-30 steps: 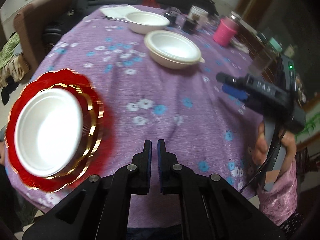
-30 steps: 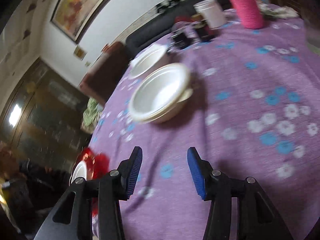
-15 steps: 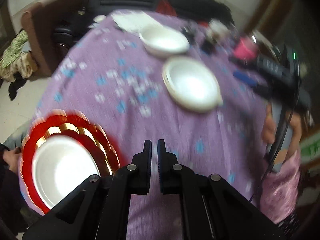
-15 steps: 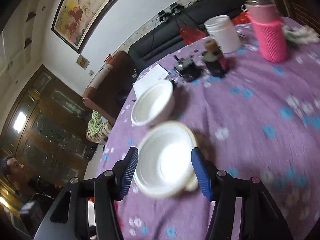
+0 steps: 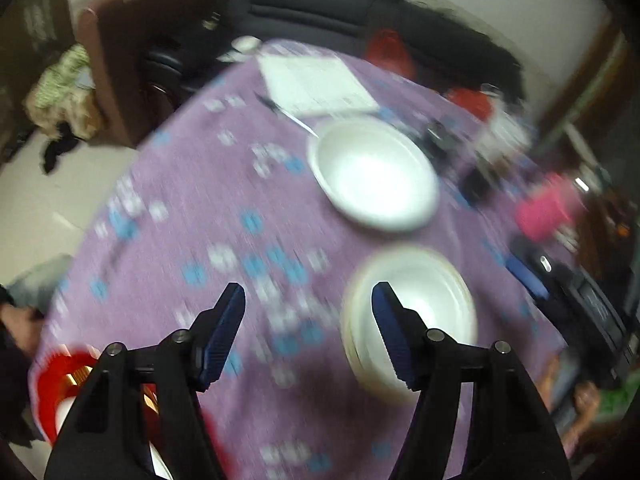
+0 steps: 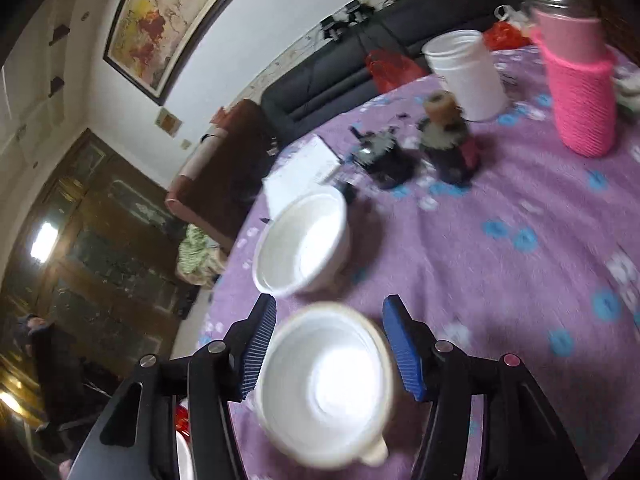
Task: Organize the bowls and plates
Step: 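Move both tools toward the cream bowl stack, then grasp the rim of the large white bowl with both tools from opposite sides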
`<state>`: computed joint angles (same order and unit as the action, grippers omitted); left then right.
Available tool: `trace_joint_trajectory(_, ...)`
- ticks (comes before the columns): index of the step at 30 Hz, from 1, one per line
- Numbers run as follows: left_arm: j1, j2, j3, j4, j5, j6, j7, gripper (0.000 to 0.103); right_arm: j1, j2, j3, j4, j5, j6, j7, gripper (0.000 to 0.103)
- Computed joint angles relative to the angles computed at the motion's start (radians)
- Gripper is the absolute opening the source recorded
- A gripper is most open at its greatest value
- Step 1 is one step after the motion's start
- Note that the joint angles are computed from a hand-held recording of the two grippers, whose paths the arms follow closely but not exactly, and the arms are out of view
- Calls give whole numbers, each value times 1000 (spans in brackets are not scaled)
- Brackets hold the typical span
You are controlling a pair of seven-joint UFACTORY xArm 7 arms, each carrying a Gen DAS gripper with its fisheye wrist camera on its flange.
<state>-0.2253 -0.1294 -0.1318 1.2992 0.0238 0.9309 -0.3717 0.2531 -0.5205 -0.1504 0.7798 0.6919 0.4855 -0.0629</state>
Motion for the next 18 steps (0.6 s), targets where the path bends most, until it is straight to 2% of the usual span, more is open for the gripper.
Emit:
trace_joint_trajectory(3,-1,148,-7,161,93,49,-106,65,10,143,-32,131,26,55,-28,58)
trace_joint_trajectory(6,-32,295,6,325,168,134,-136,65,-22,308,-35,284,37,150,-30,58)
trace_joint_trajectory(11,-56,429,46,451,160,151,-167,65,-87,471,7,421,42,201,-37,58)
trace_joint_trajectory(13,-57,460,52,479,140,147,-161,65,-112,509,25,454,85,224,-68,58)
trace_joint_trajectory(18,-73,516,63,538,130,171,-142,65,-165,575,92,506,67,221,-62,58)
